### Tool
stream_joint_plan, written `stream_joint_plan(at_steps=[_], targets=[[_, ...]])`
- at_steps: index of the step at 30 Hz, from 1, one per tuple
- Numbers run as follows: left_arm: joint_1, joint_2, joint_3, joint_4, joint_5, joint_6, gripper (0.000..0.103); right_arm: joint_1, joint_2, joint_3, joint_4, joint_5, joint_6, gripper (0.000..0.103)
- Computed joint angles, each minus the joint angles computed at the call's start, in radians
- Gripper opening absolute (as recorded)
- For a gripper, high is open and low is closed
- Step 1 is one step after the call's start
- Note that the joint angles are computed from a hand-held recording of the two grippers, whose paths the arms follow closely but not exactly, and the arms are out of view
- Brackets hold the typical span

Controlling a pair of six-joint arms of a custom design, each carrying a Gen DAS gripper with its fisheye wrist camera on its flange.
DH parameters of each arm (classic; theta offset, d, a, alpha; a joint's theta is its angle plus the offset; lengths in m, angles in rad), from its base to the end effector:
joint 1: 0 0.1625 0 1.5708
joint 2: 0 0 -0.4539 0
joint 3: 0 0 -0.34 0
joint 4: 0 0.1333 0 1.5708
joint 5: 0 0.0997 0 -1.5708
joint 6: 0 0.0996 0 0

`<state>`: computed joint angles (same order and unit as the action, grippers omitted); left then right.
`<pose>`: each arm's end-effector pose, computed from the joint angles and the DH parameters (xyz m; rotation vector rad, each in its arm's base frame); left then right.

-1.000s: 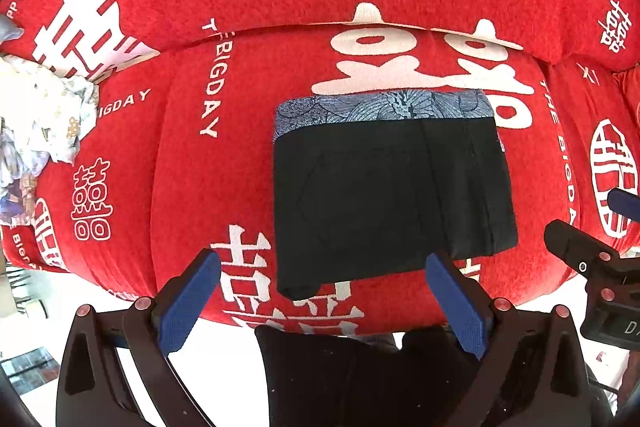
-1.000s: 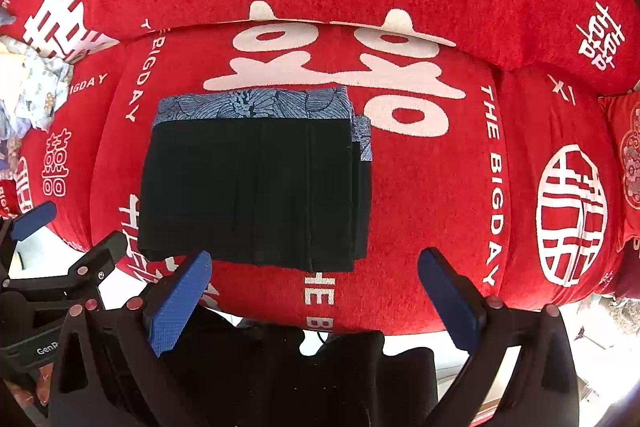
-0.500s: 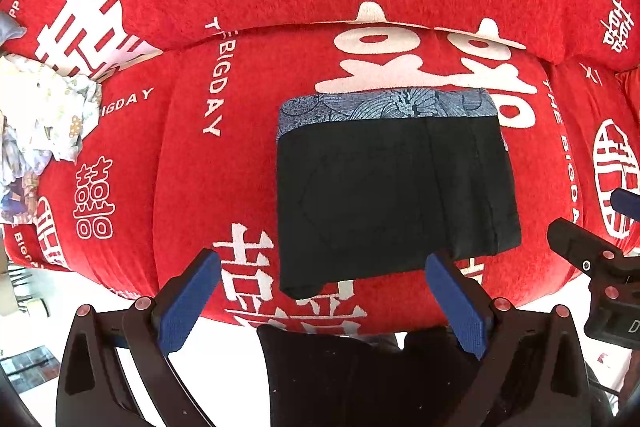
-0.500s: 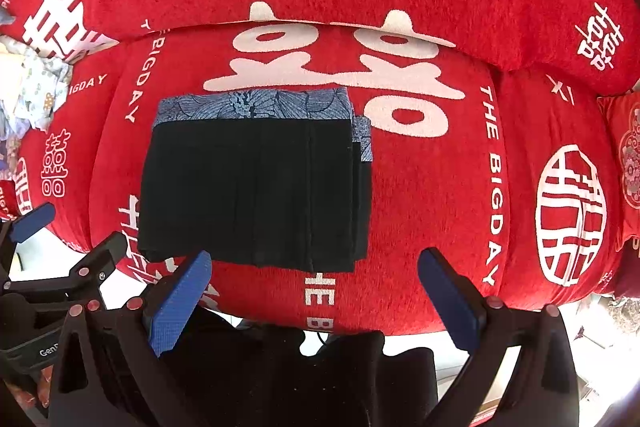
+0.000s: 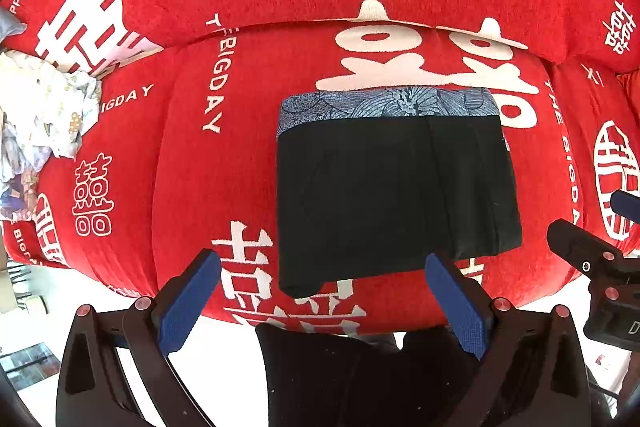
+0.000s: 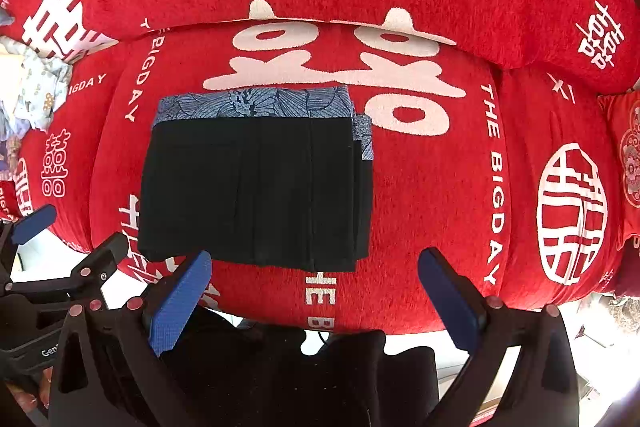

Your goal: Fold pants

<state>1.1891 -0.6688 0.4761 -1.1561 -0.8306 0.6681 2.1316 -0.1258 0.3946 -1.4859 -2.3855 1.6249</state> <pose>-0.1011 -0.7901 0.4154 1.2981 2.0337 0.3994 0.5025 -0.6857 0.0305 -1.0458 -2.1372 0.7139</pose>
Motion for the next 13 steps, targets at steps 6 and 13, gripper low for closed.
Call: stream_joint_plan(at_steps=[6,13], targets=[[0.002,0.009,-0.023,0.026,-0.007,-0.015,0.102,-0.001,0.007,-0.012,0.004,0.002,-0.004,0.103],[0.004,0.01,-0.032,0.024,-0.025,0.002,0.102,-0.003,0.005,-0.011,0.004,0.002,-0.006,0.103]])
